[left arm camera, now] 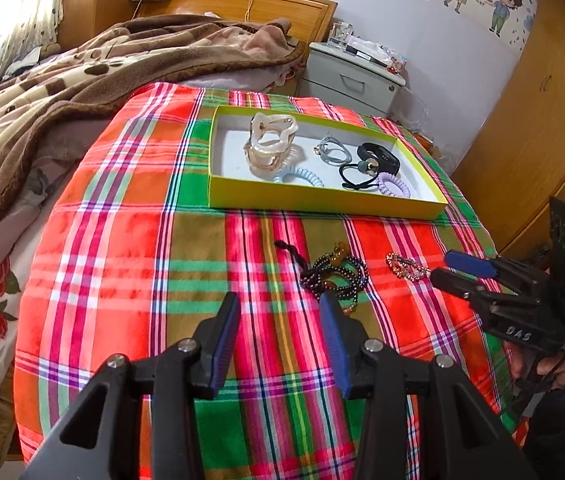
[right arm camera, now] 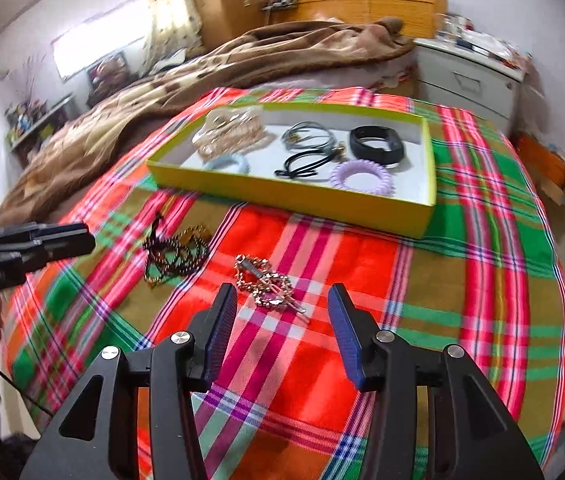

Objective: Organize jewelry
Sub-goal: 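Move the left tool to the dark beaded bracelet while the right tool reaches the rhinestone clip, then grasp the rhinestone hair clip with the right tool while the left tool grasps the beaded bracelet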

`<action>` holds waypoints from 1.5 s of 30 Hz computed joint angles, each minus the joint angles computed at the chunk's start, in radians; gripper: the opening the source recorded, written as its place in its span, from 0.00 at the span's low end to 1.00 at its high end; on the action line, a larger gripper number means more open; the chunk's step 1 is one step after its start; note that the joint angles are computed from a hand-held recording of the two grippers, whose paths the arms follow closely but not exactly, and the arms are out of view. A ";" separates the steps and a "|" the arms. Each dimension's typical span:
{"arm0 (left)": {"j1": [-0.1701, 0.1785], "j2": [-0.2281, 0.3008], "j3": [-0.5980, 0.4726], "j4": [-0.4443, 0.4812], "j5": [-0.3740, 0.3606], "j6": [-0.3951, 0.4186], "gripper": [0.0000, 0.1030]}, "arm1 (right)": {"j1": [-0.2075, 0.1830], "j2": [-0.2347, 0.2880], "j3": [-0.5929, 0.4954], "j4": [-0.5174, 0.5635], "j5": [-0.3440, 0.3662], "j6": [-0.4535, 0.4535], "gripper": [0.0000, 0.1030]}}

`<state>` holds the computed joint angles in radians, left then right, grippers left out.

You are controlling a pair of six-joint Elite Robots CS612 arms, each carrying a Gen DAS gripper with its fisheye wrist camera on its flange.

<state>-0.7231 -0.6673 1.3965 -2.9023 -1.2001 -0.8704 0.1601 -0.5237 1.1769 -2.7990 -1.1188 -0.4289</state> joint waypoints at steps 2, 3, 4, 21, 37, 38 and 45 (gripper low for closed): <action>0.000 -0.001 0.004 0.000 -0.002 -0.004 0.42 | 0.006 0.006 -0.012 0.016 -0.007 -0.028 0.47; 0.000 -0.002 0.006 0.001 -0.003 -0.007 0.42 | 0.008 0.011 -0.021 0.023 -0.005 -0.037 0.47; 0.000 -0.003 0.008 -0.001 -0.004 -0.008 0.42 | 0.012 0.016 -0.029 0.027 -0.009 -0.043 0.47; 0.015 0.005 0.008 -0.009 -0.036 -0.025 0.42 | 0.038 0.048 -0.096 0.116 -0.037 -0.172 0.47; 0.027 0.029 -0.028 -0.011 -0.084 0.010 0.42 | 0.041 0.027 -0.043 0.037 -0.091 -0.119 0.33; 0.028 0.032 -0.033 -0.012 -0.088 0.012 0.42 | 0.039 0.027 -0.041 0.032 -0.090 -0.110 0.33; 0.034 0.060 -0.088 0.005 -0.120 0.045 0.42 | 0.024 0.024 -0.028 -0.005 -0.074 -0.031 0.32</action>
